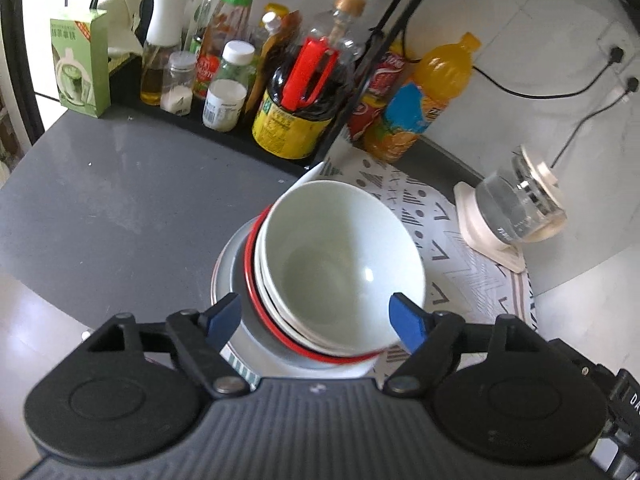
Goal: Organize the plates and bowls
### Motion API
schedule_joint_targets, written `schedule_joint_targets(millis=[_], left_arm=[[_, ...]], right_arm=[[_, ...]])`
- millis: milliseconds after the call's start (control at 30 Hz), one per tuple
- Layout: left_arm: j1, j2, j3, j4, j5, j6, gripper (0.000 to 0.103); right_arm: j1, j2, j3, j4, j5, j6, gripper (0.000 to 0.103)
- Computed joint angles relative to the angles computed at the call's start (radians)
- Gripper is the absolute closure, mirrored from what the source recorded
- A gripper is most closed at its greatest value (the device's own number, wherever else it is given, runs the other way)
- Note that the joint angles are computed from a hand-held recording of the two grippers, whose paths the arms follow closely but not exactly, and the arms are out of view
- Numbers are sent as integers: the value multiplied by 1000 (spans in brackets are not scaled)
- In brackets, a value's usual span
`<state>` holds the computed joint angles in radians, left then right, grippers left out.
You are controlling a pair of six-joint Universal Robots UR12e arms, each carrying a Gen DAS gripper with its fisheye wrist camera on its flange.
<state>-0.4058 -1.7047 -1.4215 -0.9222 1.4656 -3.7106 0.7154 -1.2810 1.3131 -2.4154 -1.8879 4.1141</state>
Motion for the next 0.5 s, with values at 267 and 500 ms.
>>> schedule_joint_targets(millis=[267, 500], left_arm=[[-6, 43, -31, 67, -7, 72, 7], [21, 82, -59, 96, -87, 184, 0]], right_arm=[[49, -28, -8, 73, -159, 38, 0], [105, -16, -67, 205, -339, 135, 0]])
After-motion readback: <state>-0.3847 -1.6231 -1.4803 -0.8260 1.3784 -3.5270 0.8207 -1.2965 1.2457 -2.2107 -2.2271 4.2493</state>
